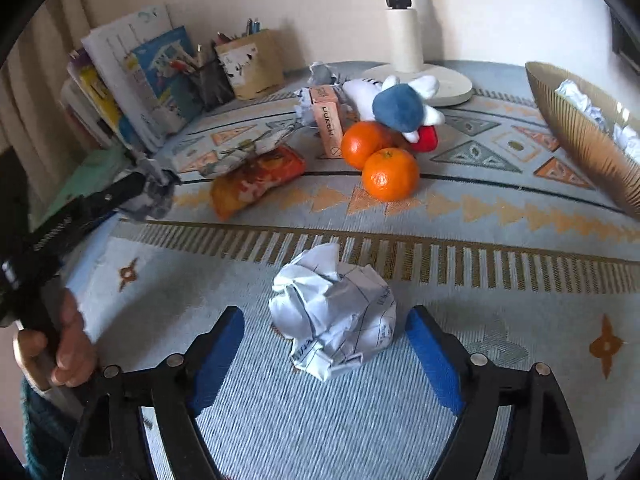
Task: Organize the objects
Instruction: 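Carry both paper balls over the brown bowl with both grippers, then open both grippers to drop the paper balls into the bowl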
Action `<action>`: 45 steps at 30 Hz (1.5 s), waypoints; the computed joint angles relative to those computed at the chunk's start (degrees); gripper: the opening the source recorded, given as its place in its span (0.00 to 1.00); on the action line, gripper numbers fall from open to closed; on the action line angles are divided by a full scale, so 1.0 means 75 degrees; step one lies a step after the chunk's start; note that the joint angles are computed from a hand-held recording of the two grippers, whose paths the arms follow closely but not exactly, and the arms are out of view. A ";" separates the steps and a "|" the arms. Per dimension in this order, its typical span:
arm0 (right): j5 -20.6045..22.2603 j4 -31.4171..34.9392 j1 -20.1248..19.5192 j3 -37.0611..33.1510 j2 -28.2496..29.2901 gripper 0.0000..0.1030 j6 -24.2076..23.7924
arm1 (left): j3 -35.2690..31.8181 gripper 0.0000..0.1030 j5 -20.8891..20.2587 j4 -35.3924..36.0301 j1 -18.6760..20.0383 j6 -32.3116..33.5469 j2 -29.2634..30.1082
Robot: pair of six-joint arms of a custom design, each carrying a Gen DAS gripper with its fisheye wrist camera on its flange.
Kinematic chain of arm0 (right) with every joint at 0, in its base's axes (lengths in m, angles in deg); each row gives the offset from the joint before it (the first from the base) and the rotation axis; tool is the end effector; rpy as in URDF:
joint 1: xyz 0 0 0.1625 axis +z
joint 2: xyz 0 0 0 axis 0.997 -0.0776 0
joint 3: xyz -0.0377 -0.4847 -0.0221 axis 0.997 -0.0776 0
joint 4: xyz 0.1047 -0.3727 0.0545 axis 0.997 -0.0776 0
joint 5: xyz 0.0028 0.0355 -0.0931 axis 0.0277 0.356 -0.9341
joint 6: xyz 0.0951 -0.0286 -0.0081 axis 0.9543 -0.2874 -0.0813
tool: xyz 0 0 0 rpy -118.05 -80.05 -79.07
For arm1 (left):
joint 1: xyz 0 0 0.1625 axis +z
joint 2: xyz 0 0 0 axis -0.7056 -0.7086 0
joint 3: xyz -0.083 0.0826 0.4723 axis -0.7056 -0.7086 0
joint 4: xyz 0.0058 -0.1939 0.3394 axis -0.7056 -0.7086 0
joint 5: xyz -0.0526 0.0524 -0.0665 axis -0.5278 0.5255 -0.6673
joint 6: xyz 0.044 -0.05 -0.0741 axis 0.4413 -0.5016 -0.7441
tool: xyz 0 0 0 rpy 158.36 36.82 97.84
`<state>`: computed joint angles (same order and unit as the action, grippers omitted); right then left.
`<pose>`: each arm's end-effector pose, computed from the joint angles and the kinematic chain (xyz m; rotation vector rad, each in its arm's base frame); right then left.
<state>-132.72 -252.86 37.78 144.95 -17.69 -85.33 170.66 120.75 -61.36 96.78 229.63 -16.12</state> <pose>0.2965 -0.2977 -0.0917 0.8292 -2.5235 0.4929 0.0331 -0.3089 0.2938 0.0312 2.2588 -1.3263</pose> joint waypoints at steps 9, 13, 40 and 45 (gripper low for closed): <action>0.0093 -0.0883 -0.0107 0.0397 -0.0126 0.52 -0.0503 | -0.0061 0.45 -0.0074 0.0241 -0.0008 -0.0362 0.0167; 0.0154 -0.1599 -0.0255 0.0790 -0.0530 0.52 -0.0699 | 0.0055 0.45 -0.0281 0.0478 -0.0409 -0.0972 0.0128; 0.1142 -0.1405 -0.3458 0.0069 -0.4103 0.53 -0.1574 | -0.4894 0.45 0.2824 -0.0525 -0.0208 0.1475 0.5426; 0.1429 -0.1743 -0.3579 -0.0071 -0.3652 0.53 -0.1910 | -0.5170 0.48 0.2902 -0.0532 -0.0061 0.1776 0.5942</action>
